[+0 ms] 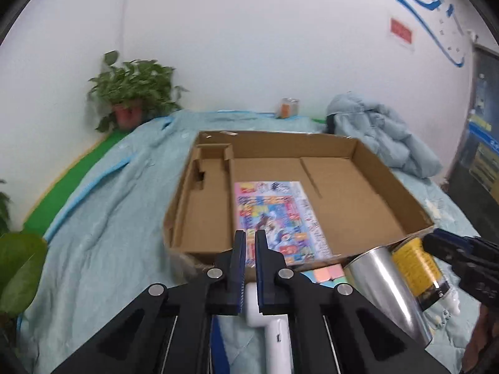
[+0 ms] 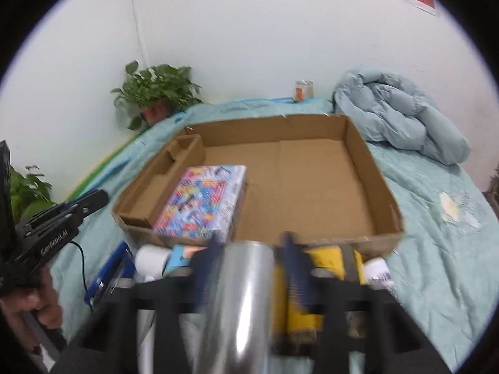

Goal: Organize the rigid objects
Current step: 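Release the game box and move the left gripper to the silver can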

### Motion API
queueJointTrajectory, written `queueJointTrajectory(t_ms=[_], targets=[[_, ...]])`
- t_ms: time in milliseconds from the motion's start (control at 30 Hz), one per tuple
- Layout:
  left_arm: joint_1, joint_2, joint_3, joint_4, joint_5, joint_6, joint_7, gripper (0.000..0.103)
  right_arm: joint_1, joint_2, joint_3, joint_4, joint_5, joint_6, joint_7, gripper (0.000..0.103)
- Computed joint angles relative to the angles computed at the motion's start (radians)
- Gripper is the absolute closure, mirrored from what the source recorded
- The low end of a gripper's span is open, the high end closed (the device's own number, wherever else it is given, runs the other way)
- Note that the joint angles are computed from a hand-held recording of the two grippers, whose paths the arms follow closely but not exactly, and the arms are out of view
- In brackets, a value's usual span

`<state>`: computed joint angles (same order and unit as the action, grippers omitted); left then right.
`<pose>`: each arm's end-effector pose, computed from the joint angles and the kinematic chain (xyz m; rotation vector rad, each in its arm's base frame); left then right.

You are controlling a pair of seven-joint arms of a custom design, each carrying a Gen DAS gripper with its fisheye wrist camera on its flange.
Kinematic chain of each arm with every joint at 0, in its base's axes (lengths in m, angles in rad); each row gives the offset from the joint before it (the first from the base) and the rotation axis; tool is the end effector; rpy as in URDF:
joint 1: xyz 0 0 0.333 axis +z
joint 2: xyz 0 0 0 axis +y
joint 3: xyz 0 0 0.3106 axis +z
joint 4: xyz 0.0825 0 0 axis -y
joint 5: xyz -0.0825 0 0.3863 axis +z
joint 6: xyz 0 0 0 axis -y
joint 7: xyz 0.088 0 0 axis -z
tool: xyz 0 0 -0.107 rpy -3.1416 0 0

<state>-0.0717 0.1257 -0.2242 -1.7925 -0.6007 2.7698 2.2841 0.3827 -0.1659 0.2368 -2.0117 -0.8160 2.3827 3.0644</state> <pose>0.6284 -0.1581 0.5667 -1.2368 2.1529 -1.1192 0.4527 0.3238 0.5810 -1.3032 1.9807 -0.7349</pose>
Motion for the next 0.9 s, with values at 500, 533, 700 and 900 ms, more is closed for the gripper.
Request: queueJointTrajectory(t_ms=[500, 533, 700, 900], targets=[[-0.069, -0.207, 0.075, -0.217, -0.251, -0.114, 0.155, 0.001, 0.014, -0.111, 0.033, -0.162, 0.145, 0.114, 0.018, 0.001], [-0.073, -0.207, 0.08, -0.215, -0.254, -0.142, 0.155, 0.001, 0.012, -0.111, 0.04, -0.169, 0.161, 0.109, 0.022, 0.001], [-0.086, -0.218, 0.087, -0.24, -0.235, -0.209, 0.14, 0.001, 0.008, -0.11, 0.022, -0.228, 0.286, 0.194, 0.019, 0.001], [-0.085, -0.205, 0.089, -0.22, -0.244, -0.287, 0.118, 0.001, 0.026, -0.043, -0.022, -0.239, 0.445, 0.314, -0.121, 0.019]])
